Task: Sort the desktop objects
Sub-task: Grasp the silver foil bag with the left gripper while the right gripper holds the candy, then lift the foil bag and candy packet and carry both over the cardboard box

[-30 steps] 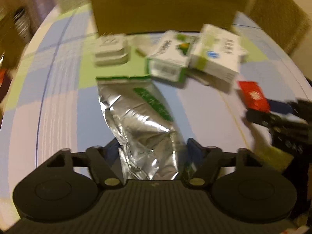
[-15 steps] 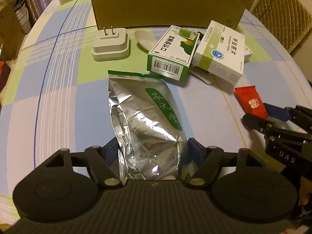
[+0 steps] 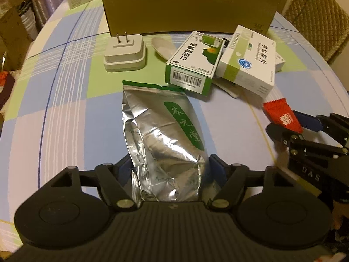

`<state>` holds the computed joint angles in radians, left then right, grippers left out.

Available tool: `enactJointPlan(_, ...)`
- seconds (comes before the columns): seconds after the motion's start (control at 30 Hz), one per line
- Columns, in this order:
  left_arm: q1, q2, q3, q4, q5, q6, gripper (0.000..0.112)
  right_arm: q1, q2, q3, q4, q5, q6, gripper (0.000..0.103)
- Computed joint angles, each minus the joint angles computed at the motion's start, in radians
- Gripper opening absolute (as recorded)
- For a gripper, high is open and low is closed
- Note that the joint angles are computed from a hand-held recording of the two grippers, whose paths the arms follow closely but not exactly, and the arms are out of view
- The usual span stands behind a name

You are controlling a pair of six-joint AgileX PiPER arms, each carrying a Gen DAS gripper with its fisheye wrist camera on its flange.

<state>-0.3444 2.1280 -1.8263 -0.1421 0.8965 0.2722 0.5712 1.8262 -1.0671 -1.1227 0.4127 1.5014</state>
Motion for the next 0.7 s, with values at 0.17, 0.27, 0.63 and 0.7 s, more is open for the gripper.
enactJointPlan(0.17, -0.008, -0.007, 0.002, 0.009, -0.002, 0.013, 0.054, -0.002, -0.002, 0.006, -0.018, -0.005, 0.014, 0.037)
enactJointPlan(0.27, 0.001, -0.002, -0.023, -0.013, 0.04, 0.048, 0.049, -0.009, -0.011, 0.013, -0.006, -0.016, 0.012, 0.031)
enactJointPlan(0.63, 0.017, -0.068, 0.015, -0.028, 0.057, 0.095, 0.047, 0.005, -0.086, 0.065, -0.058, -0.008, 0.084, 0.03)
enactJointPlan(0.7, 0.019, -0.077, 0.006, -0.031, 0.068, 0.101, 0.047, 0.008, -0.104, 0.073, -0.057, -0.004, 0.087, 0.03)
